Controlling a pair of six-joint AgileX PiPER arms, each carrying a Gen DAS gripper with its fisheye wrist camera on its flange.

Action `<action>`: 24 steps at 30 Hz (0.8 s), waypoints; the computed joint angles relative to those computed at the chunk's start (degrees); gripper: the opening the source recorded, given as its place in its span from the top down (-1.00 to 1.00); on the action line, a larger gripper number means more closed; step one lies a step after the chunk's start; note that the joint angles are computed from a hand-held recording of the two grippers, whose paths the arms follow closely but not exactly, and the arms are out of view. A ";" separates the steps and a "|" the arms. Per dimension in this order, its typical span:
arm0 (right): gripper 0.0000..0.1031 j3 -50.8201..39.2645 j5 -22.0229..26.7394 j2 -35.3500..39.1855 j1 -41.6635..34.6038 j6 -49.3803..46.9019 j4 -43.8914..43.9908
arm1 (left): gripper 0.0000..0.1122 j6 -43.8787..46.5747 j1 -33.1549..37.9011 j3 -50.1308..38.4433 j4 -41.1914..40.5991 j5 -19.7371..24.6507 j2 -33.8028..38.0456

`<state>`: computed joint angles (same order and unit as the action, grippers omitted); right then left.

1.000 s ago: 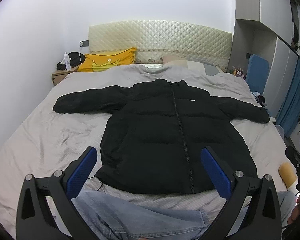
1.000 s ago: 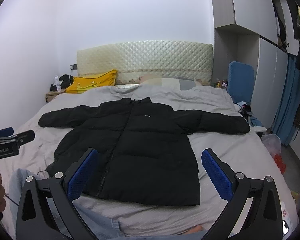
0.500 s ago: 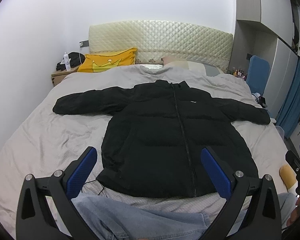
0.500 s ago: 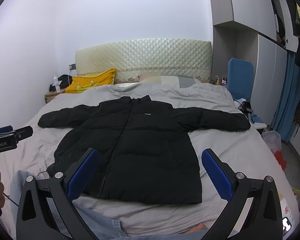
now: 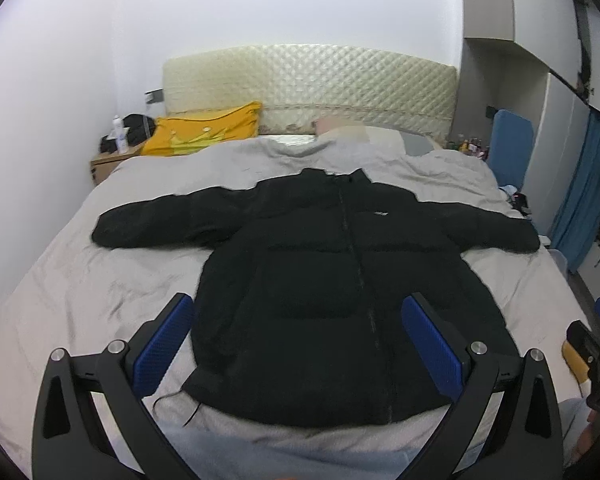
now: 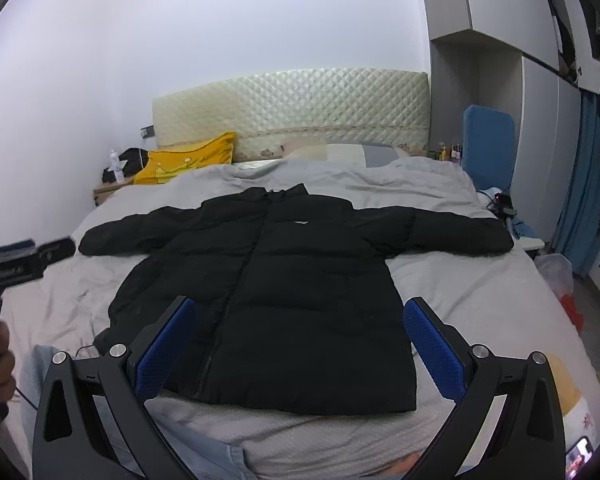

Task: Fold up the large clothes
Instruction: 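Move the right gripper to the jacket sleeve cuff nearest it and grasp it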

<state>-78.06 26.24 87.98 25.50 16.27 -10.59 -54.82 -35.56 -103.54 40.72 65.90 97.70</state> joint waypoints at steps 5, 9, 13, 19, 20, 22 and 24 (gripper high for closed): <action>-1.00 -4.99 1.82 2.92 -0.94 3.11 -4.14 | -0.83 5.51 2.87 -5.54 -2.07 -2.44 4.34; -1.00 -9.95 1.99 6.87 -2.30 3.61 -6.21 | -0.83 8.86 6.14 -10.05 -4.26 -6.56 8.36; -1.00 -14.26 0.50 11.12 -5.07 -1.30 -0.80 | -0.83 9.42 9.90 -11.01 -5.24 -13.36 11.83; -1.00 -19.57 -1.61 17.01 -9.12 -6.56 5.49 | -0.83 10.19 13.69 -12.99 -5.86 -16.74 17.44; -1.00 -20.15 -2.28 17.70 -9.71 -7.46 6.07 | -0.83 10.22 14.16 -13.17 -6.35 -17.34 17.92; -1.00 -22.72 -2.84 19.94 -10.96 -7.83 5.35 | -0.83 12.09 15.28 -13.47 -9.46 -18.61 18.60; -1.00 -26.04 -2.30 22.35 -12.39 -9.41 7.04 | -0.83 11.46 15.62 -12.46 -9.70 -19.96 18.72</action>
